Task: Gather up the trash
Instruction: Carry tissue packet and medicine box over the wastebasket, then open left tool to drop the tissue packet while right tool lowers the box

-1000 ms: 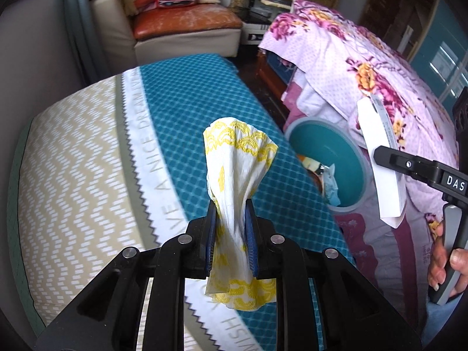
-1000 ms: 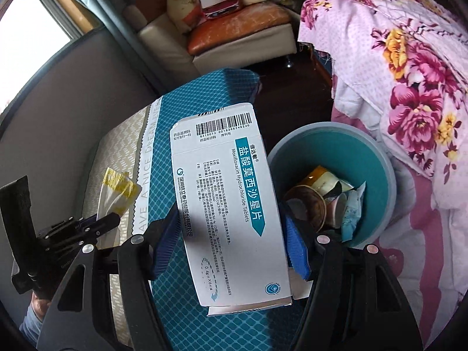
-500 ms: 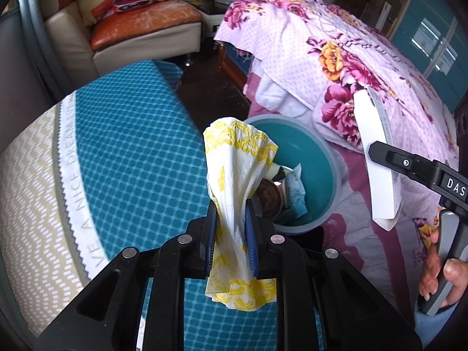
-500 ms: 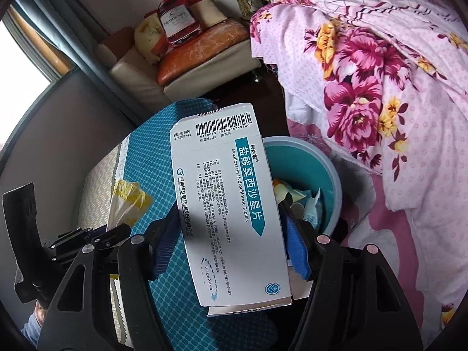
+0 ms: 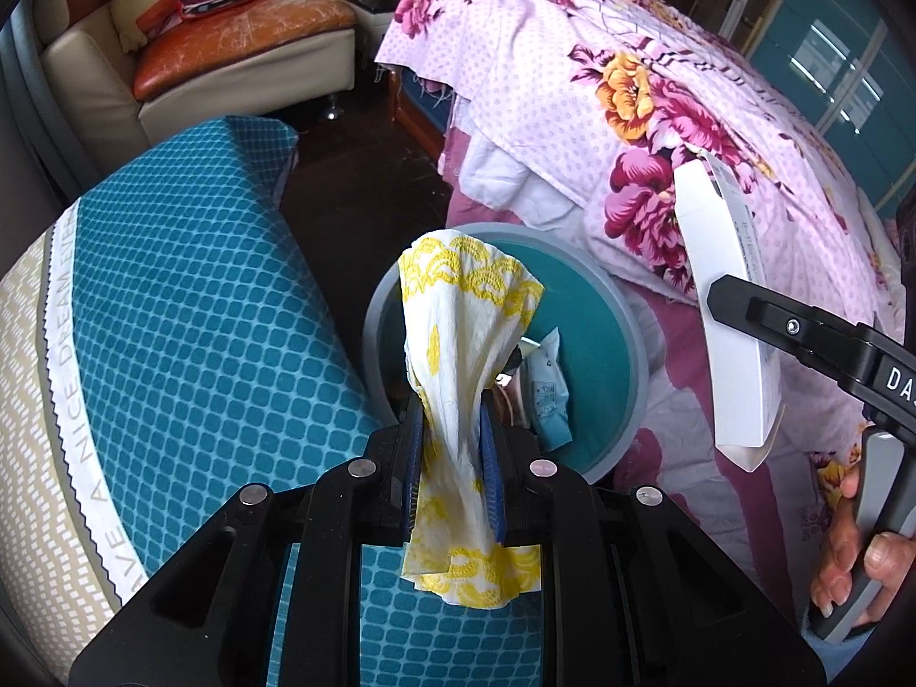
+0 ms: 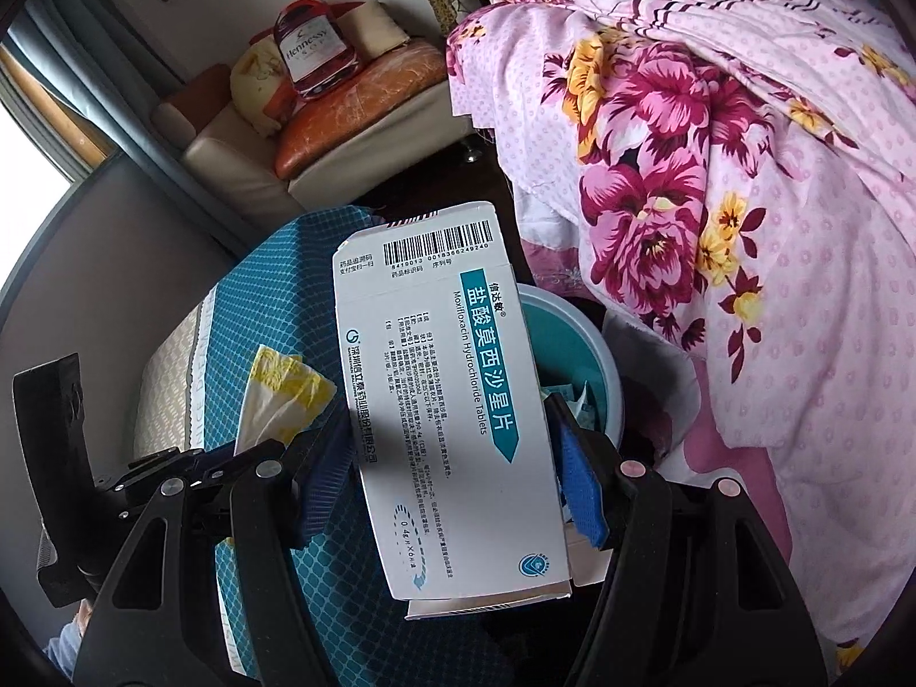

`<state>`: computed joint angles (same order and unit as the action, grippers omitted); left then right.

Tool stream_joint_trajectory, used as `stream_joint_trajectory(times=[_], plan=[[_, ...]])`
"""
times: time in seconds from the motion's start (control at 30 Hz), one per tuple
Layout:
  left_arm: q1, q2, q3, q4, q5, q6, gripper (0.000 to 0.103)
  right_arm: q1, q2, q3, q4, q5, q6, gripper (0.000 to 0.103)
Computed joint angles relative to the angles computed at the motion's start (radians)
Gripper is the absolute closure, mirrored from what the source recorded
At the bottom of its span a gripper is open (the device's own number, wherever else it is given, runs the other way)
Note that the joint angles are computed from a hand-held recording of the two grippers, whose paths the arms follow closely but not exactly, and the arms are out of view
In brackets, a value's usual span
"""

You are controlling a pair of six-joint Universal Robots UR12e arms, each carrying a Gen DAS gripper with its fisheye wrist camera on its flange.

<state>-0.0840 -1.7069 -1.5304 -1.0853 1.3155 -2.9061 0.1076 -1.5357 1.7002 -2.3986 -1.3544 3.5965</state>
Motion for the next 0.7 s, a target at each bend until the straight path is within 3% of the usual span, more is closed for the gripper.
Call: stream_joint_trajectory(times=[0.5,0.53,0.57,0.6,0.67,0.7], plan=[[-0.006,-0.043,0.024,-0.008,-0.028,-0.001,0.08,-0.001,0.032,-0.037,0.041,-0.042,0.005,0.041],[-0.005,-0.044,0.026,-0.009,-0.031,-0.003,0.077,-0.001,0.033,-0.038,0.042,-0.043,0.004,0.041],[-0.005,-0.045,0.027,-0.007,-0.032,-0.006,0.067,-0.001,0.034,-0.039,0.044,-0.045,0.003,0.041],[-0.005,-0.046,0.027,0.002,-0.027,-0.01,0.05,0.0,0.035,-0.042,0.046,-0.049,0.003,0.041],[-0.006,-0.04,0.017,0.04,-0.01,-0.02,0.029,0.0,0.037,-0.044,0.048,-0.051,0.001,0.041],[-0.005,-0.036,0.01,0.061,-0.004,-0.024,0.024,0.001,0.038,-0.048,0.05,-0.053,0.0,0.041]])
